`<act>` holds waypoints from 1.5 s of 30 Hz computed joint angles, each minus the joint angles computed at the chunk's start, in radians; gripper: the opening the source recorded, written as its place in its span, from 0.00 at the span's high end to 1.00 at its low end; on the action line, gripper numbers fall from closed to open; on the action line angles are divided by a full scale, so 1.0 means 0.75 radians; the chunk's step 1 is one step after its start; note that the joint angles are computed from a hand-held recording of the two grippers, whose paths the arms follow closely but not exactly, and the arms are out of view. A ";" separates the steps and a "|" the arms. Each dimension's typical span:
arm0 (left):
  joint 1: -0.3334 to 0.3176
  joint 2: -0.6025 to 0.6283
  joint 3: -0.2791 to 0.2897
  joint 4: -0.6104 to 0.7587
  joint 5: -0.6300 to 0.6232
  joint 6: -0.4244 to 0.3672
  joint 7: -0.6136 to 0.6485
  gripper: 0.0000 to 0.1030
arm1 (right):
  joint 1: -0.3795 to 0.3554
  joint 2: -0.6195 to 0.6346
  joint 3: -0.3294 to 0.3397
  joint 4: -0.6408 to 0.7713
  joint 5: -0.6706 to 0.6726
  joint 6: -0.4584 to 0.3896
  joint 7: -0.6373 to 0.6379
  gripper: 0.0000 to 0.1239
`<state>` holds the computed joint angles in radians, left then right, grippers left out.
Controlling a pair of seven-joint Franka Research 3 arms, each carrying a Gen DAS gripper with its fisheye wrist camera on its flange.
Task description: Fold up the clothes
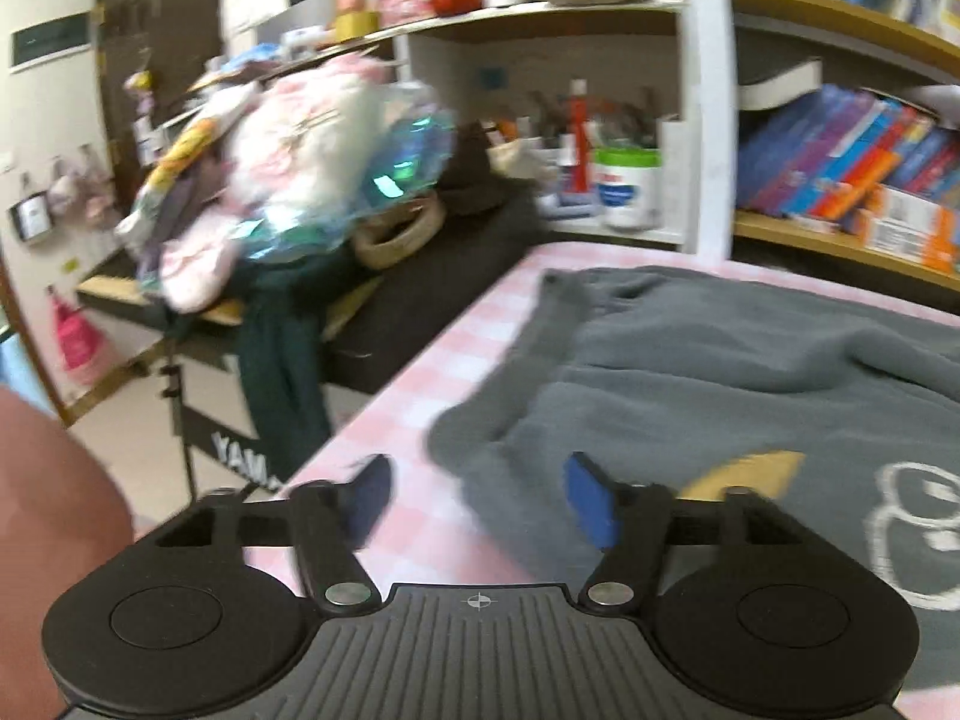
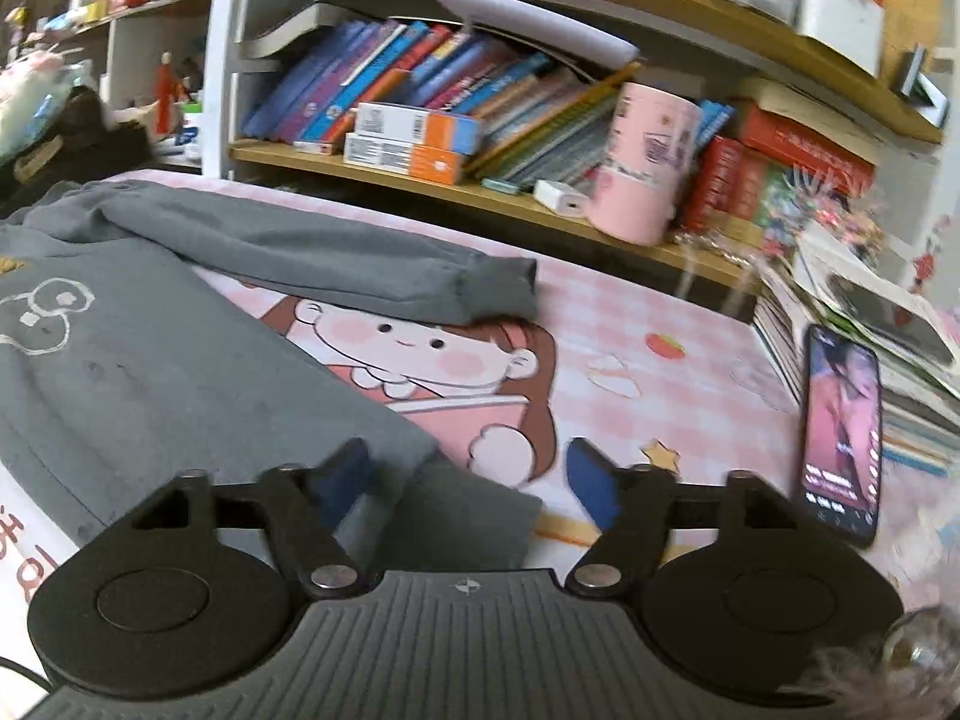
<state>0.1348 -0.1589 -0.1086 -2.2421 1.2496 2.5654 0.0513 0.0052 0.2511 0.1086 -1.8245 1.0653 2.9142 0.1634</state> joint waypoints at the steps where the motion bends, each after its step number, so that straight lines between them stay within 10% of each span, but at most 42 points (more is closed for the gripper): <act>1: 0.002 0.014 0.008 0.004 -0.028 0.003 0.020 0.29 | 0.006 -0.005 -0.009 -0.013 -0.024 -0.002 0.023 0.42; 4: 0.013 0.052 0.032 0.009 -0.069 0.084 0.027 0.33 | 0.021 -0.020 -0.029 -0.050 -0.101 -0.007 0.093 0.44; 9: 0.042 0.063 0.056 -0.011 0.003 0.294 -0.108 0.89 | -0.002 -0.012 -0.048 -0.053 -0.176 -0.090 0.203 0.50; 11: 0.053 0.053 0.068 -0.031 -0.033 0.378 -0.104 0.94 | -0.020 -0.017 -0.063 -0.039 -0.199 -0.182 0.253 0.58; 19: 0.174 -0.194 0.052 -0.303 0.008 0.506 -0.248 0.92 | -0.047 -0.197 -0.125 -0.201 -0.161 -0.439 0.130 0.58; 37: 0.254 -0.244 -0.044 -0.330 0.015 0.500 -0.212 0.84 | -0.002 -0.136 -0.117 -0.161 -0.134 -0.256 0.113 0.41; 45: 0.184 -0.350 -0.092 -0.303 0.213 0.399 -0.199 0.36 | 0.006 -0.186 -0.119 -0.181 -0.004 -0.234 -0.024 0.36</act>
